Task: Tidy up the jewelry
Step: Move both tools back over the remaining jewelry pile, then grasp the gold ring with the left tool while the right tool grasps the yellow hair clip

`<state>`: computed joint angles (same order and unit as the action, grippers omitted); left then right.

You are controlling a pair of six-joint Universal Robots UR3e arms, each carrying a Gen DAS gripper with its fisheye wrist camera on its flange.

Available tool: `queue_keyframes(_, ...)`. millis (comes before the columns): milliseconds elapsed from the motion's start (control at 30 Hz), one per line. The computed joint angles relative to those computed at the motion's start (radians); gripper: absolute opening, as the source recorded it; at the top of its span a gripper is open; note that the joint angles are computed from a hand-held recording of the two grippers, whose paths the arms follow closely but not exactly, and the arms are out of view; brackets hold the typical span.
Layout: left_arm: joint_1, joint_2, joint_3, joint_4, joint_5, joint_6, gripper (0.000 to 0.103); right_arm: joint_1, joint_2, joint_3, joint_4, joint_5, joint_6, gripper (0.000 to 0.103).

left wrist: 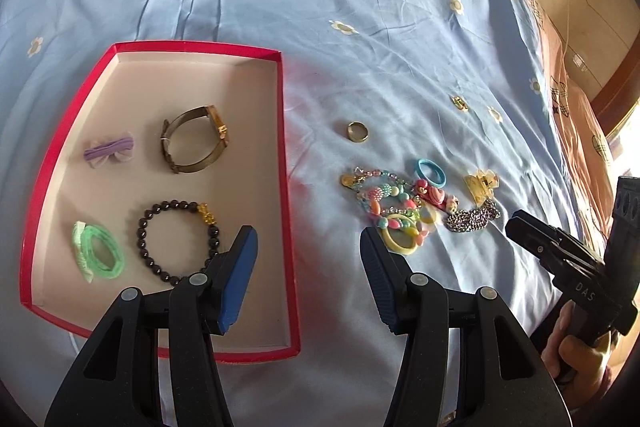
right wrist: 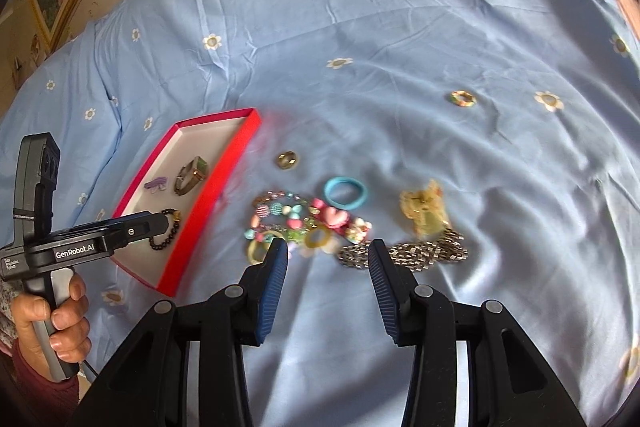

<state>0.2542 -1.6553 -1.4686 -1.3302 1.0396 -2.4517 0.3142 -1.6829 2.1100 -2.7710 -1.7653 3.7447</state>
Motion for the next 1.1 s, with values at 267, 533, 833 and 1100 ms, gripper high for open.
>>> queue_keyframes(267, -0.071, -0.046, 0.039, 0.05, 0.024, -0.05, 0.052, -0.078, -0.092, 0.082, 0.011, -0.001, -0.022, 0.044)
queue_keyframes(533, -0.184, -0.19, 0.151, 0.123, 0.065, -0.126, 0.052, -0.148, -0.051, 0.061, 0.032, 0.012, -0.099, 0.044)
queue_keyframes(833, -0.318, -0.44, 0.401, 0.131, 0.158, -0.21, 0.052, -0.177, 0.035, 0.032, 0.015, 0.019, -0.139, 0.044)
queue_keyframes(1100, -0.387, -0.606, 0.598, 0.111, 0.219, -0.246, 0.04, -0.186, 0.092, 0.005, 0.006, 0.004, -0.147, 0.032)
